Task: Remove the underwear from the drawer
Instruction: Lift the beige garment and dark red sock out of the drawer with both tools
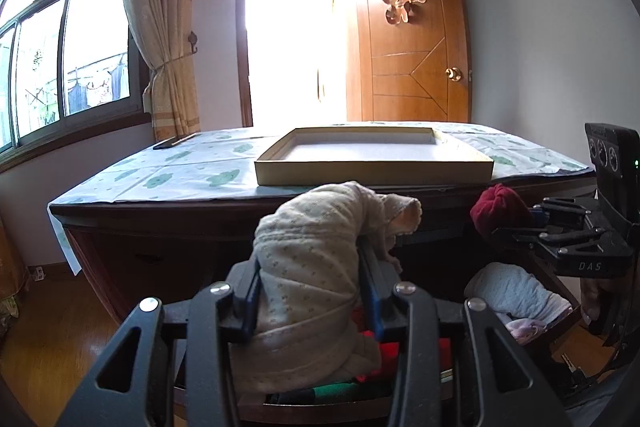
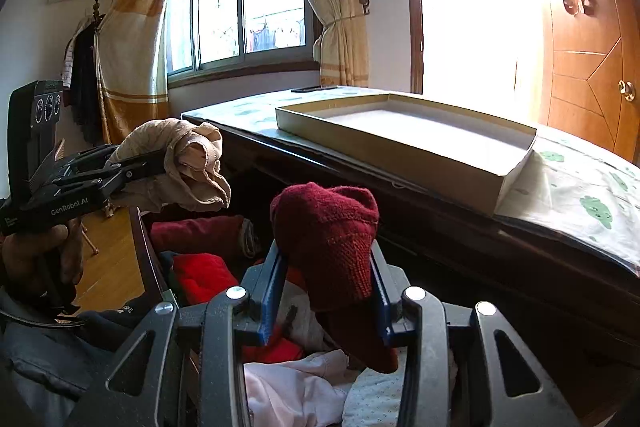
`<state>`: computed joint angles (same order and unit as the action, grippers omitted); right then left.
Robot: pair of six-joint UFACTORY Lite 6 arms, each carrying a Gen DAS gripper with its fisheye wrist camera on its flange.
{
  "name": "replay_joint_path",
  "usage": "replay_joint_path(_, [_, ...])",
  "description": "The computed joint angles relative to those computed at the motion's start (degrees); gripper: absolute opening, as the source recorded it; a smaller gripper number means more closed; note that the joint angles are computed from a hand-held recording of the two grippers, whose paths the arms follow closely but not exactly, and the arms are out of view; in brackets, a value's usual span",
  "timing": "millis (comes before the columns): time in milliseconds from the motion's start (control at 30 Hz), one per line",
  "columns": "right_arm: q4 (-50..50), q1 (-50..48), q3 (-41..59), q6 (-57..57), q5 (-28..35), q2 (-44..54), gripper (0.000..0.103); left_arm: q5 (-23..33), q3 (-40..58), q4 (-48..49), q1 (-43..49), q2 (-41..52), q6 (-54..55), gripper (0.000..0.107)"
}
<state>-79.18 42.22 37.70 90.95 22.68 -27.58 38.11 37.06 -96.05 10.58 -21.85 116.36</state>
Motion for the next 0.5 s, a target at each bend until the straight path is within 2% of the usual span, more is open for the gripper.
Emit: replay_joint_path(500, [-12.97,3.24,-5.00,12.62,3.90,-5.24,0.041,4.49,-1.41,-4.78,2.44,-1.76,4.40,0.040])
